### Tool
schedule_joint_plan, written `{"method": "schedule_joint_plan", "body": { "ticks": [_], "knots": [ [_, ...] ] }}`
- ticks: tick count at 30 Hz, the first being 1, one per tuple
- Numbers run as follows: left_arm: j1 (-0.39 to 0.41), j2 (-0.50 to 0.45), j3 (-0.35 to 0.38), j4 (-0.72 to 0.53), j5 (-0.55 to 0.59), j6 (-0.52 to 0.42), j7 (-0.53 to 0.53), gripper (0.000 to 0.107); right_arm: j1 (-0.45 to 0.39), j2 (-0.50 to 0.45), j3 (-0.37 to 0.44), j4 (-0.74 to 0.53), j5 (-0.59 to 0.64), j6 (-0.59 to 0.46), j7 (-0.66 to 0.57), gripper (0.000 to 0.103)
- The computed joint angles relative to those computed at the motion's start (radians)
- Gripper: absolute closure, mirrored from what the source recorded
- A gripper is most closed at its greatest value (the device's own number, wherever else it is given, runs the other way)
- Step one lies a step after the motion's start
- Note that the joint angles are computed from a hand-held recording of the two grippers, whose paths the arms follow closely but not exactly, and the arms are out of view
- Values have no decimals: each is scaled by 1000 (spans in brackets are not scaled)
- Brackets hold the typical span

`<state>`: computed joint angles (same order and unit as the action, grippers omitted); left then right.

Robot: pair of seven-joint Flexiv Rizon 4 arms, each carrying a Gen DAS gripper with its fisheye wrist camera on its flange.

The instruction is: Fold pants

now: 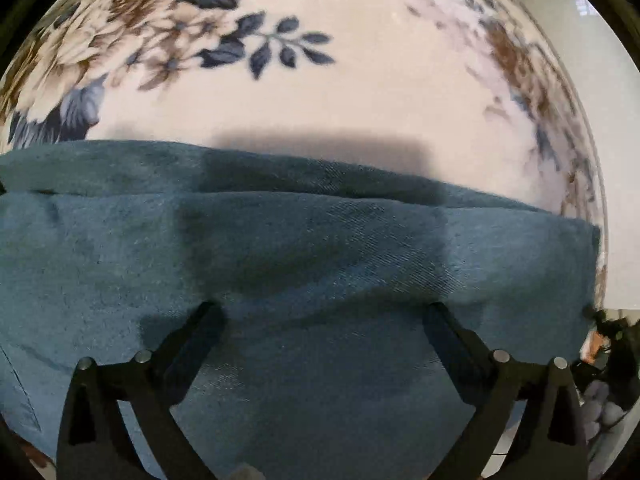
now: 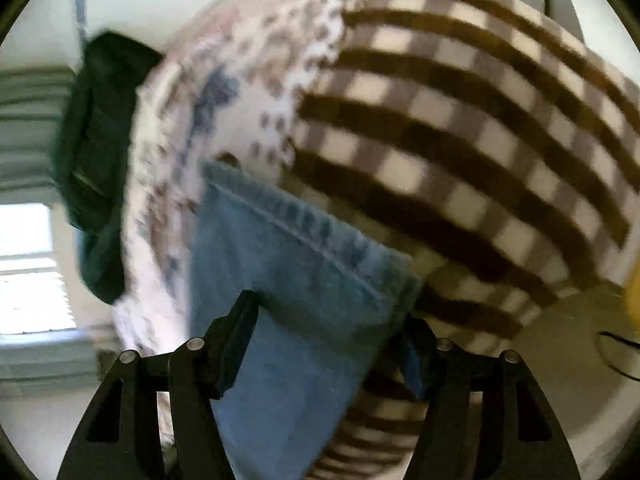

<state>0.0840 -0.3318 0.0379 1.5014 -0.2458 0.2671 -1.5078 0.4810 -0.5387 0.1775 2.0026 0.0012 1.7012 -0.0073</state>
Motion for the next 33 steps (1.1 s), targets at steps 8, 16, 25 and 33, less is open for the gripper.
{"method": "schedule_joint_plan", "body": {
  "ticks": [8,16,25,33],
  "knots": [
    [-66,-47,8,-70,148,-20,-100,4,-42,-33,84,50,-39,262,-23,39],
    [-63,-59,12,-94,173,-65,-142,4,14,-136,5,-107,-42,162,-20,56],
    [3,3,31,-54,69,-32,-172,4,294,19,-321,-143,-129,-93,51,97],
    [105,215,106,106,42,-7,-158,4,347,6,-262,-389,-321,-247,74,97]
  ]
}}
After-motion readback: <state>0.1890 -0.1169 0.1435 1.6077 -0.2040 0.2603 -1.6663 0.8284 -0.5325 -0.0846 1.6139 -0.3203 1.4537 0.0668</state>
